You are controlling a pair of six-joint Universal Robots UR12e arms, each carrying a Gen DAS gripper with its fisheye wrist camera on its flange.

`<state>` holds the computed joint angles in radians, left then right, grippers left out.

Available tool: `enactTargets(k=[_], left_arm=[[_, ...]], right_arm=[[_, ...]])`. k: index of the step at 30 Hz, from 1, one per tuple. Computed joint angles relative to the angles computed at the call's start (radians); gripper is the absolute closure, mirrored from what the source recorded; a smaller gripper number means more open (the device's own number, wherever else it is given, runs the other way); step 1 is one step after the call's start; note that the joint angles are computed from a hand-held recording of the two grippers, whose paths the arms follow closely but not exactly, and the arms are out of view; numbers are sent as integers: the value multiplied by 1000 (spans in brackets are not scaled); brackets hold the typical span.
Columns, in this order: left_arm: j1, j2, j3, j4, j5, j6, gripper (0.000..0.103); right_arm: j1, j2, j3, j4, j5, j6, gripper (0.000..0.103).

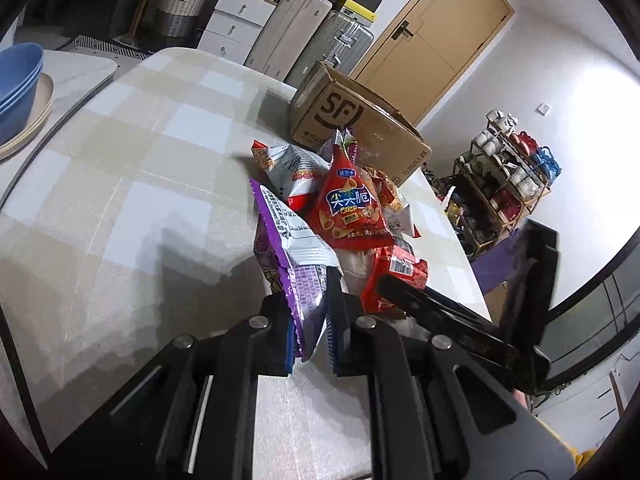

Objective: Organize snacks
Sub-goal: 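Grasp the purple bag with the left gripper while the right grasps a red wafer pack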

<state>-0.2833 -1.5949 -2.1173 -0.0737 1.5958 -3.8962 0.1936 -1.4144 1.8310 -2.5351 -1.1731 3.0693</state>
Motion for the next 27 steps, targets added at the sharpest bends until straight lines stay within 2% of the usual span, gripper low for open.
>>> enactTargets(k=[2, 3, 4, 7, 9, 15, 27], left_arm=[[1, 7, -7, 2, -3, -1, 95], [2, 11, -11, 5, -4, -4, 95], [1, 14, -14, 5, -2, -6, 95], [0, 20, -18, -1, -1, -11, 95], [-3, 21, -19, -1, -2, -10, 95], [-22, 24, -13, -6, 7, -7, 95], [-104, 33, 21, -33, 110, 8, 95]], right_arm=[[10, -1, 1, -12, -35, -5, 30], [11, -1, 5, -22, -44, -7, 33], [6, -4, 10, -22, -28, -6, 43], [-10, -14, 30, -29, 15, -10, 55], [-16, -27, 48, -48, 22, -19, 55], [-52, -70, 90, -76, 126, -38, 56], [-133, -151, 138, -117, 298, -11, 56]])
